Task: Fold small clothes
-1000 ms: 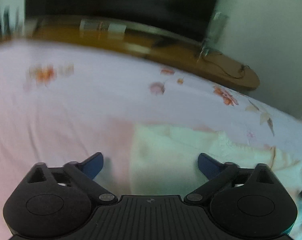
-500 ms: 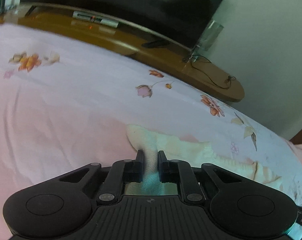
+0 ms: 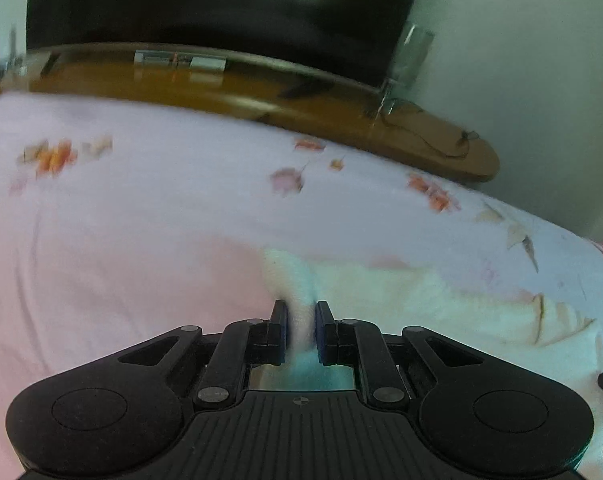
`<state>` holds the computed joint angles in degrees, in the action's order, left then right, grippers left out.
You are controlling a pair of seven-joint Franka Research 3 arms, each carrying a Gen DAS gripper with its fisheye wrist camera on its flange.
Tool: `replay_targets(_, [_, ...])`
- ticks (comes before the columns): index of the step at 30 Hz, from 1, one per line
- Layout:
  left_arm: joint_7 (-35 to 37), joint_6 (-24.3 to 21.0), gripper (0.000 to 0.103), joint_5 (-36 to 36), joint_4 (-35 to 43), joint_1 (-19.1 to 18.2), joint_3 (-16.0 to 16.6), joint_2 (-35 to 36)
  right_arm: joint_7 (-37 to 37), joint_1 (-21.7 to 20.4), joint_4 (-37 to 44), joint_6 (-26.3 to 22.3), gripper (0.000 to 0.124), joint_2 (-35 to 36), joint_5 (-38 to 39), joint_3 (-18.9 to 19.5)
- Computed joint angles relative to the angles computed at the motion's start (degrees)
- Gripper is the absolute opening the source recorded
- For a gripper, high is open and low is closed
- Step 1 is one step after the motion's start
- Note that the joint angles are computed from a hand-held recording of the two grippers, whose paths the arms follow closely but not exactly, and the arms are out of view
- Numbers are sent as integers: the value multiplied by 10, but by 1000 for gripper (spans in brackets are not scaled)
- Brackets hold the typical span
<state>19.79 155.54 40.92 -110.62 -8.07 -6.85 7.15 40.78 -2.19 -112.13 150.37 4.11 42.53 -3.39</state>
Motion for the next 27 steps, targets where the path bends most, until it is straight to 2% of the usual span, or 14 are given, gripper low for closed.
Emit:
replay_targets(2, [-7,-18,15,21,-3,-5,1,-10,-8,2,2,-3,8,-2,-6,2])
replay_targets(3, [-16,-32,15,28,-3,-7,-1,-17,-11,2,0,-1,18,-5,-5,2])
replay_targets(4, [-32,-33,15,48,-9,-9,-2,-29,-18,1,-2,-5,22,-12,11,2])
replay_targets(6, [-40,-35,15,76,-24,-10,-10,-54,-46,-2,-7,-12,20,-25,53,-1])
replay_targets(8, [-15,-1,15,50,-53,-7,-20,-79,-35,0,-17,-19,23,-34,39,-6])
replay_targets(11, [19,10,15,15,-78,-7,-34,-93,-9,1,-24,-39,21,-37,-5,-10])
replay_targets(13, [46,-34,15,-12,-79,-12,-42,-84,10,2,-27,-40,21,-37,-25,-12])
replay_targets(14, [15,-19,15,25,-94,-2,-51,-93,18,2,-25,-42,21,-37,-31,-13])
replay_targets(16, [29,-44,15,1,-93,-14,-48,-104,38,1,-26,-50,21,-47,-37,-15])
replay_targets(20, [38,-57,15,-36,-122,-18,-58,-160,-14,-4,-59,-70,25,-110,44,-35])
replay_targets(24, [60,-87,16,-85,-172,-30,-71,-236,-22,-11,-105,-100,35,-186,50,-62])
replay_targets(25, [69,-98,31,-102,-187,-35,-72,-255,-21,-14,-119,-107,36,-208,44,-69])
replay_targets(26, [80,-109,63,-123,-201,-43,-73,-275,-15,-17,-128,-116,40,-225,34,-74])
replay_targets(27, [77,-123,79,-133,-216,-46,-79,-298,-10,-21,-139,-131,41,-245,26,-81])
